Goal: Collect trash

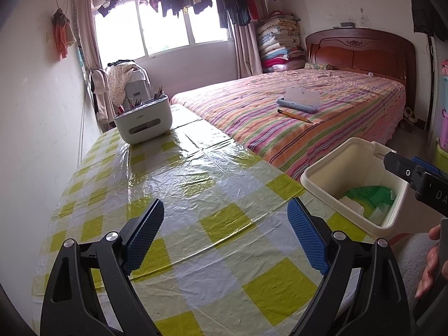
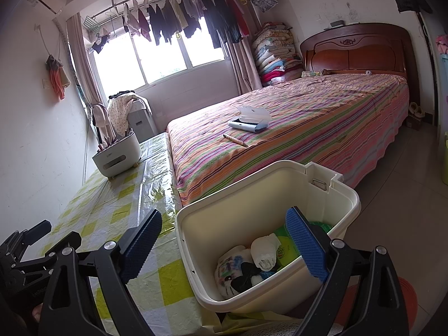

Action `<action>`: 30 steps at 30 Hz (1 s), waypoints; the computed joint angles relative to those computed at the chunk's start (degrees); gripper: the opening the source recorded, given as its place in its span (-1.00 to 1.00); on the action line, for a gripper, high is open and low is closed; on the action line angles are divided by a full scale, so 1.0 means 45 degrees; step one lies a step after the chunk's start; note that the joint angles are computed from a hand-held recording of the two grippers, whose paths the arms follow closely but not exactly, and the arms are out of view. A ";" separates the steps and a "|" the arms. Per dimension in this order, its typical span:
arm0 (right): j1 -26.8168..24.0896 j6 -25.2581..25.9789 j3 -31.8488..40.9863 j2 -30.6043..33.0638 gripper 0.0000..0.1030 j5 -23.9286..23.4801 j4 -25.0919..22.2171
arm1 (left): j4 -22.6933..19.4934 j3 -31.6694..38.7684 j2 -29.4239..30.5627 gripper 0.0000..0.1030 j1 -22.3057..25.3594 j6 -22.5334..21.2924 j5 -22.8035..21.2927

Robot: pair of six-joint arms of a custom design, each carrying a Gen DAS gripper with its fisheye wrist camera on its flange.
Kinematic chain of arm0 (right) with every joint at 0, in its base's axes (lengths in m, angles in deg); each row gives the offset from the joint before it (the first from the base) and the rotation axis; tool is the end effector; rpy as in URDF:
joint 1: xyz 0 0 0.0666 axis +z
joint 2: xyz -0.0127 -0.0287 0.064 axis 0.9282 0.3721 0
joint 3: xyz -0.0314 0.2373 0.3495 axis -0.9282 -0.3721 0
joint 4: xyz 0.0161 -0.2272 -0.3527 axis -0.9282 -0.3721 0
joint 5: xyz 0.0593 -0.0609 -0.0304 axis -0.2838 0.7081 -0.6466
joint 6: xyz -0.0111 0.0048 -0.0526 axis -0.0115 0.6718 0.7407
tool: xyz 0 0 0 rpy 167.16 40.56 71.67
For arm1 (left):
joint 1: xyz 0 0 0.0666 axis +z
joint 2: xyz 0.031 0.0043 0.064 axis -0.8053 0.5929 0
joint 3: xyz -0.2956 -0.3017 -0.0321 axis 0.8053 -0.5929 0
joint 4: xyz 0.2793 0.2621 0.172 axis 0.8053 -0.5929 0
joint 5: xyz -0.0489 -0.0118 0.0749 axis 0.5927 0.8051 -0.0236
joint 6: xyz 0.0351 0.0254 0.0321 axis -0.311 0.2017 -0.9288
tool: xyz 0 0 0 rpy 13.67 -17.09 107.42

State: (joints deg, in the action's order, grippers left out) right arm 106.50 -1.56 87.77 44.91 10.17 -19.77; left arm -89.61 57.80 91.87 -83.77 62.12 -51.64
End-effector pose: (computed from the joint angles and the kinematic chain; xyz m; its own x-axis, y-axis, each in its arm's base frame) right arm 0.4786 0.3595 0.3829 -0.4471 0.2614 -0.8554 -0.0534 0.9469 0.3172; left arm 0.4390 -0.2347 0.4207 -0.5023 0.1865 -0.8443 0.0293 0.9796 0.1990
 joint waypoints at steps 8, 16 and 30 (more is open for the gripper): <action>0.0007 -0.0005 0.0012 0.0015 0.70 0.0007 0.0009 | -0.0025 -0.0023 -0.0046 0.72 0.0038 0.0069 0.0060; 0.0003 -0.0006 0.0010 0.0011 0.70 -0.0002 0.0013 | -0.0033 -0.0018 -0.0041 0.72 0.0039 0.0077 0.0069; 0.0015 0.0011 0.0036 0.0041 0.70 0.0016 -0.0045 | -0.0262 -0.0044 -0.0240 0.72 0.0230 0.0410 0.0454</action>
